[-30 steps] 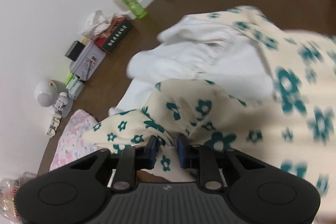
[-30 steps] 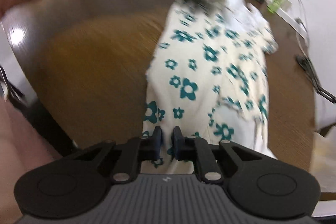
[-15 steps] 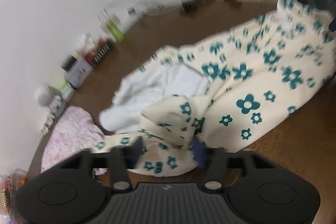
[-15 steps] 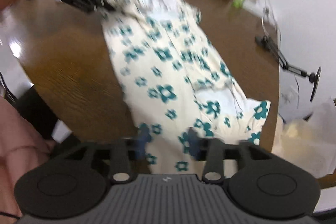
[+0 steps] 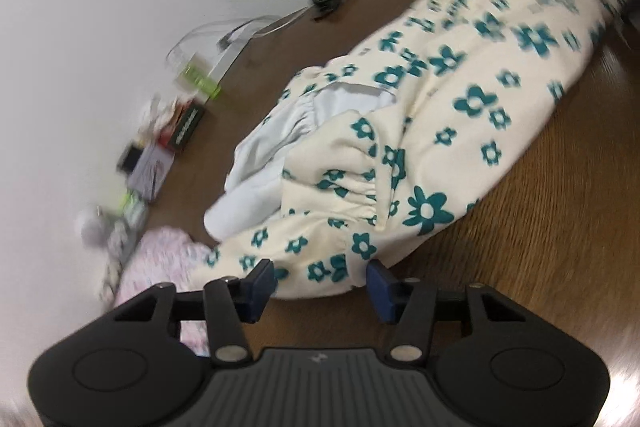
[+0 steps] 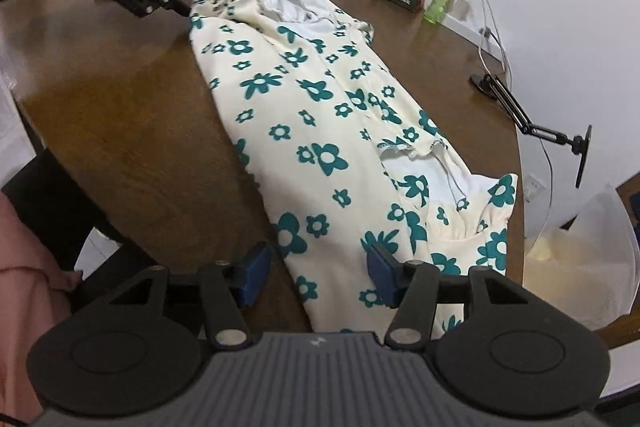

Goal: Fold clothes

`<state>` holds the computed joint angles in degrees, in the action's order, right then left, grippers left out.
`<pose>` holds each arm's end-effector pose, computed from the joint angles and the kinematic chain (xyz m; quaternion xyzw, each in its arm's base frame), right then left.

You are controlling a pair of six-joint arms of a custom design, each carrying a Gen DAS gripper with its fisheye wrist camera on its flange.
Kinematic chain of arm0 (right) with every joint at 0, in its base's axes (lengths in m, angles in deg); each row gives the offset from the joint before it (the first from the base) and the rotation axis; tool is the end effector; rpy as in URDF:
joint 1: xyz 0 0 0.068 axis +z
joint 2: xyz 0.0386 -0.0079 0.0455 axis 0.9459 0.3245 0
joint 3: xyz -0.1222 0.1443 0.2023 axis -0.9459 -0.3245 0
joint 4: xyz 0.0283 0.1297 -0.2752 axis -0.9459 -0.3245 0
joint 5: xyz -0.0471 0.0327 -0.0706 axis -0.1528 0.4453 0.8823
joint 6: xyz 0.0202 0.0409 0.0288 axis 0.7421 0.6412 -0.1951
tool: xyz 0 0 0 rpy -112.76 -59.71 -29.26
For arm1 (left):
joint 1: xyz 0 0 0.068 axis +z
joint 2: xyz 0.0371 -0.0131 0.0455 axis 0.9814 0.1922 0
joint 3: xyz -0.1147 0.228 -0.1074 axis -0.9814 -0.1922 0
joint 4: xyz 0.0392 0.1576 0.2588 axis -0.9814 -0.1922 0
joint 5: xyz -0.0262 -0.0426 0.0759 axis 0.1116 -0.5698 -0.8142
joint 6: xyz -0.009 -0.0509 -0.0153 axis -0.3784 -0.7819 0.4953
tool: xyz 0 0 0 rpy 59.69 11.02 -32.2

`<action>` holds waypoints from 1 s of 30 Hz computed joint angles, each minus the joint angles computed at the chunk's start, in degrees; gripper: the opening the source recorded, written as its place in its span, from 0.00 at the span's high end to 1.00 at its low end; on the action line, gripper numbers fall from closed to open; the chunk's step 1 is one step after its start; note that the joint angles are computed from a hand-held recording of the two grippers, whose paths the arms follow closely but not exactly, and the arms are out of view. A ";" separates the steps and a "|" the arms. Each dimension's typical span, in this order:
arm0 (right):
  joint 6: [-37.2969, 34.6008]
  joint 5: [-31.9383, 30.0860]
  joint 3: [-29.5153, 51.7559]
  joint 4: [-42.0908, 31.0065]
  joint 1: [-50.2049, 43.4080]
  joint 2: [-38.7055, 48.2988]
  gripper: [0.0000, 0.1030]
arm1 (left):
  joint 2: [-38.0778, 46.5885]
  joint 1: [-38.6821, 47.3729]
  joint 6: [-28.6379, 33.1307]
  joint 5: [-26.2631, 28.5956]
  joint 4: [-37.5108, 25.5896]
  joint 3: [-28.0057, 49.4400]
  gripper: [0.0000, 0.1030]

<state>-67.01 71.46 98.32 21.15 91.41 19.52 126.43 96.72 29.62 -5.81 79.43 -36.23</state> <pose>0.2234 0.0790 0.1121 -0.2531 0.9097 -0.0275 0.3279 0.3555 0.0979 0.0933 0.5792 0.7058 0.1506 0.3791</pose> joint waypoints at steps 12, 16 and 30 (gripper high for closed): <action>6.18 -2.56 4.87 -2.99 -2.43 5.12 0.44 | 5.26 -2.04 23.99 0.55 -13.81 9.83 0.67; 5.43 -0.09 7.06 -5.52 -0.38 6.30 0.54 | 5.33 -3.38 28.13 -2.32 -18.12 11.30 0.87; -16.74 0.91 10.57 -9.39 -4.42 8.71 0.87 | -13.73 -2.55 17.24 -10.23 -8.37 -12.16 0.93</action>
<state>-83.76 72.37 108.89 11.76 86.99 28.23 112.69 94.18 46.86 -16.04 71.06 -48.39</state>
